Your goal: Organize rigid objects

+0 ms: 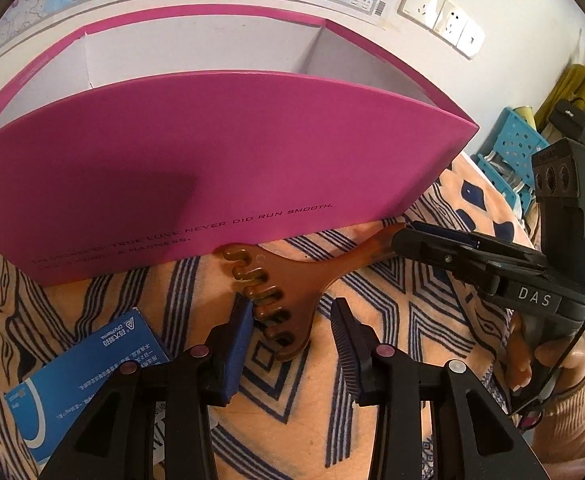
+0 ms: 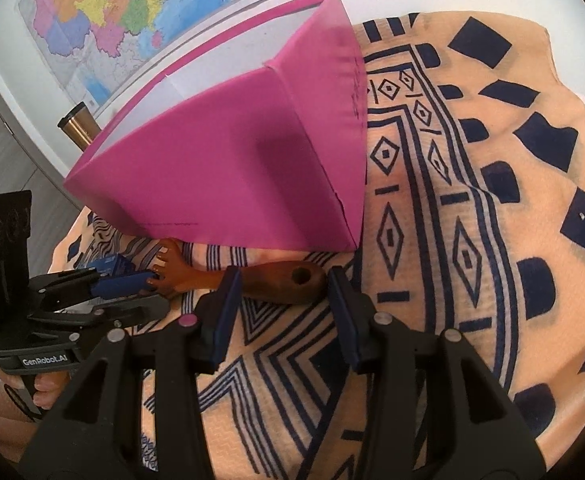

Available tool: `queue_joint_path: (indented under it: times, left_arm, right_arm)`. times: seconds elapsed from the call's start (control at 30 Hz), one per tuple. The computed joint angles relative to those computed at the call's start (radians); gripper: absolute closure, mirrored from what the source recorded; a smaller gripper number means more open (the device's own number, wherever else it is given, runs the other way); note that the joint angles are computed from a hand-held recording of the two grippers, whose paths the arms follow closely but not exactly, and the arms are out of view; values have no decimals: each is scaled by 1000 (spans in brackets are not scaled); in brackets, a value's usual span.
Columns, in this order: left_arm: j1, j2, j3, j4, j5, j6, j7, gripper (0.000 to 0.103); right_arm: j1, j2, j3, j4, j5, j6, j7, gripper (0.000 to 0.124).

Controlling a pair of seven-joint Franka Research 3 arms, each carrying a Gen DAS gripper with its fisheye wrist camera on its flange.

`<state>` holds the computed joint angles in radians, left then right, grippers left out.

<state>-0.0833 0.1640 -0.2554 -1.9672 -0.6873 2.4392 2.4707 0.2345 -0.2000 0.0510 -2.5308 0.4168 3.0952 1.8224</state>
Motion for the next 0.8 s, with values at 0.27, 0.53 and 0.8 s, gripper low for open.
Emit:
queue_joint_path:
  times: [0.27,0.53,0.8]
  left_arm:
    - [4,-1,2,1,8,-18,21,64]
    - [12,-6,9,0,-15,-32,42,64]
    - [20,-2,13,7,-20,-55,48,64]
  right_arm:
    - [-14,-12,17,-8,-25,-8,17,77]
    - [-51,-45,52,-38,-71,-17,60,77]
    - [-11,-21,19,-17,-52,-13,38,77]
